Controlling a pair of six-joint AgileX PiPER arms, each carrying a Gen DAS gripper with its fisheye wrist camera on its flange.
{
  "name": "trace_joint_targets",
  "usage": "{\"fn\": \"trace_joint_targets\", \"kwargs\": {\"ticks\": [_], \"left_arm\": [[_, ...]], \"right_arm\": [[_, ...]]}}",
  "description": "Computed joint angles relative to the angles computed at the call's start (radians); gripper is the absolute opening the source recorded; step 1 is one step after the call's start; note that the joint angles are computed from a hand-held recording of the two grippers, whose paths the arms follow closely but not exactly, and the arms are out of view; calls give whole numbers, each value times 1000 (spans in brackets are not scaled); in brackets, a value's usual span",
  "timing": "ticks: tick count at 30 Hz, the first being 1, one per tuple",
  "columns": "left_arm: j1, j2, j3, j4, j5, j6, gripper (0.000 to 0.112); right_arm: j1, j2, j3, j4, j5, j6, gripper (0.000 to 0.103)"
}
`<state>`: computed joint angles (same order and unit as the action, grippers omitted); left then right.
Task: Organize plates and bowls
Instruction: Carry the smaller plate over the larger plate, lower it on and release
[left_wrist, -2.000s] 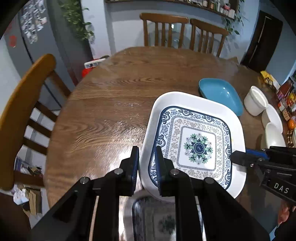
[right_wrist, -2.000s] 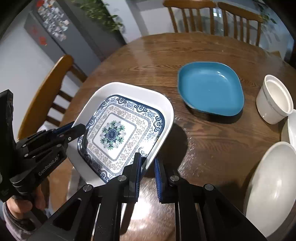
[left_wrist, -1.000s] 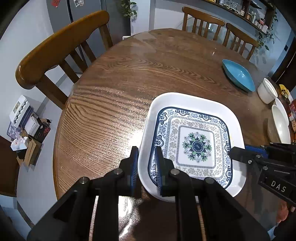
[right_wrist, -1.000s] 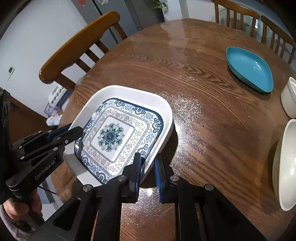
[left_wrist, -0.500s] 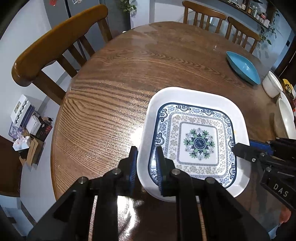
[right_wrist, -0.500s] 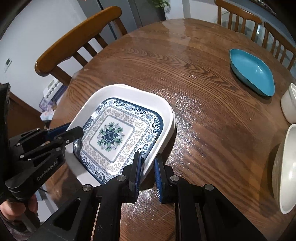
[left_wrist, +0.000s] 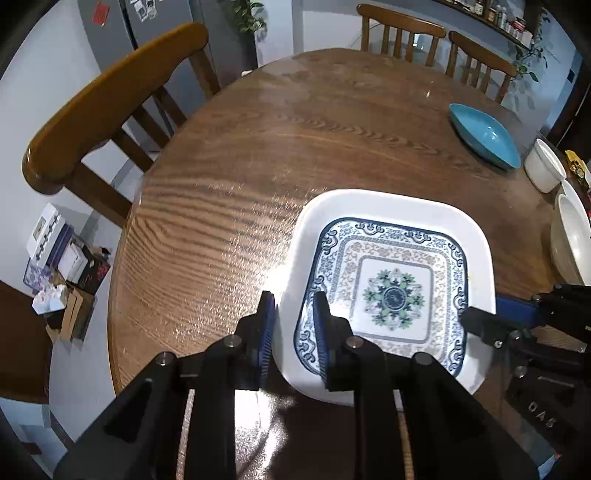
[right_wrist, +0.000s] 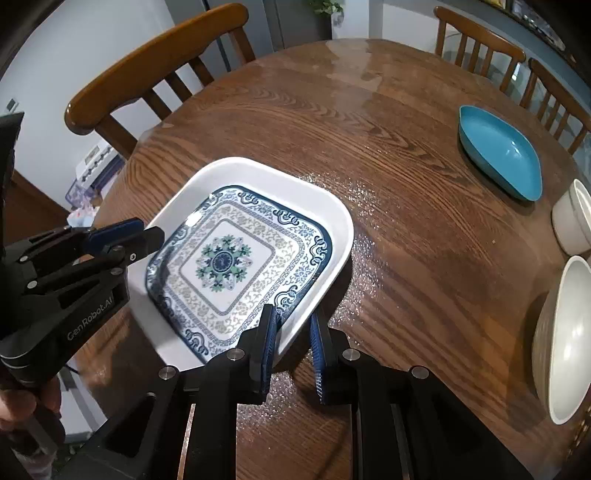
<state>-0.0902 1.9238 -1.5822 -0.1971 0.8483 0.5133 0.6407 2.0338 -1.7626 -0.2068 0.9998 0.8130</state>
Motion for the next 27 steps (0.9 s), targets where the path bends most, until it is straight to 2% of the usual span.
{"fn": "trace_joint_targets", "kwargs": {"ticks": [10,12,16,18,22,24,27], "left_arm": [[-4,-35,16,-11,-8,15,21],[-5,-42,16,-15,-3,18,33],[-10,-65,23,-30,-1,29,50],[-13,-73,21,-34,6,27,62],[-28,-100,29,-47,18,29,75],[-41,-110,32,-46,27,26,83],[-64,-132,42,-55,40,34,83]], "right_arm": [[13,-44,40,-53,-17,56,18],[17,-58,48,-72,-16,73,18],[12,-111,98,-77,-42,96,18],[2,-156,153,-61,-83,105,18],[-26,-265,289,-23,-177,129,19],[-39,-324,358,-22,-212,157,22],[-50,-402,441,-45,-242,214,36]]}}
